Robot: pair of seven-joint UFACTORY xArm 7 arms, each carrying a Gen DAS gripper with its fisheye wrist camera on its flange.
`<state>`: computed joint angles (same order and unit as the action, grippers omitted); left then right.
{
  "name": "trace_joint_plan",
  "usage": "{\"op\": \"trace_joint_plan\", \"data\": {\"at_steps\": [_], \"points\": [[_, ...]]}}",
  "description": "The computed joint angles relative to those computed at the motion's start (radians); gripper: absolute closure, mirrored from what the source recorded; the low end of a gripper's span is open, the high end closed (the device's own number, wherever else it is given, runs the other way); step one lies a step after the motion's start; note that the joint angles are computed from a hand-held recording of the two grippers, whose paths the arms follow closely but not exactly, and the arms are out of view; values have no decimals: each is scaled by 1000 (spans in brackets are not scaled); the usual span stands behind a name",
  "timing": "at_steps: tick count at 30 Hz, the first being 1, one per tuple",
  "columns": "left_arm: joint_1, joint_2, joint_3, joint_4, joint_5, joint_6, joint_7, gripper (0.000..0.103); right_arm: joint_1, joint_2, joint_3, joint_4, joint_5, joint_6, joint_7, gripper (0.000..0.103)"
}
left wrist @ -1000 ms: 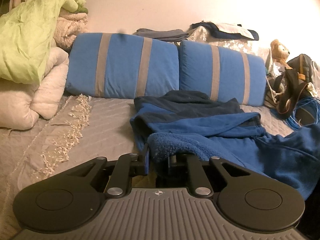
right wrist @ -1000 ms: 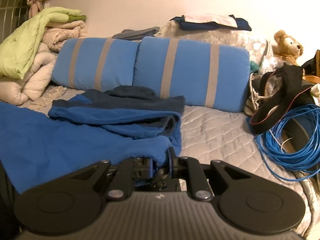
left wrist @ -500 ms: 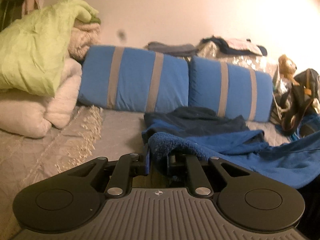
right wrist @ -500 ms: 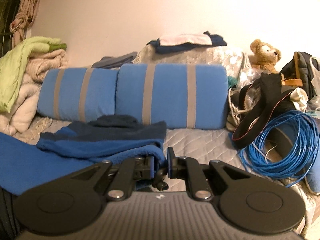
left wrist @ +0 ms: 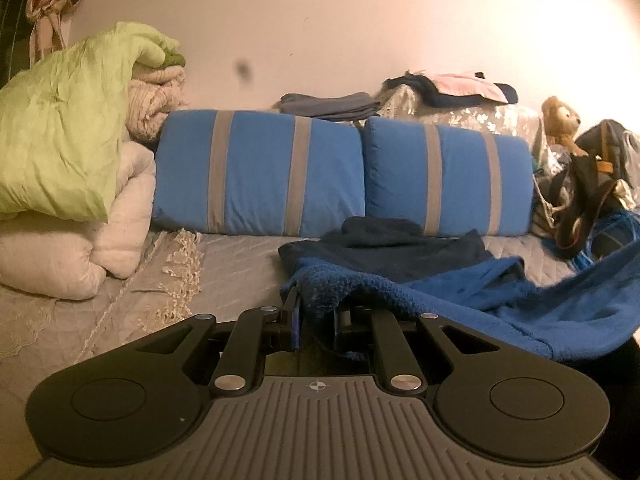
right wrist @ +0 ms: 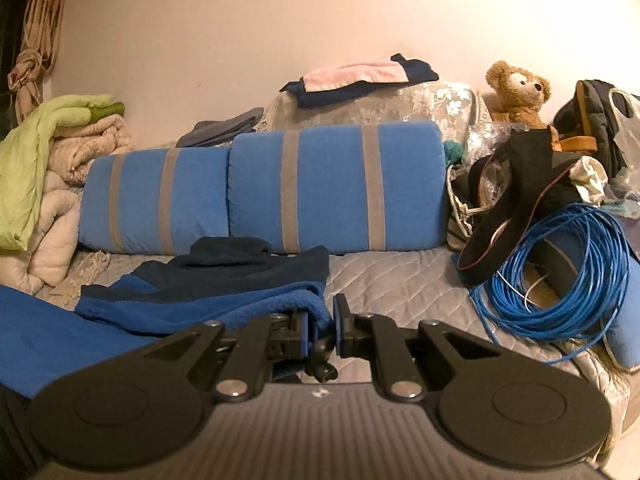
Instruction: Fold clothes
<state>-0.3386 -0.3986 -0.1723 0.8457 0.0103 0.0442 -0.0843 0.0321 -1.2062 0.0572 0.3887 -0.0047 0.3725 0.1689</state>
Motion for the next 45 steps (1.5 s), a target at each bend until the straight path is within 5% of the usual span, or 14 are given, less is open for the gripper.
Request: {"op": "trace_joint_plan", "data": {"at_steps": [6,17,45], "points": [[51,98,-33,111,46,31,-10,88,15,168,-25,89,12,-48,-12,91],[22,268,20,383,-3,281,116,88,23,426,-75,330,33,71,-82,90],[-22,649,48,844,146,455,29,87,-24,790,-45,619,13,113,-78,90]]}}
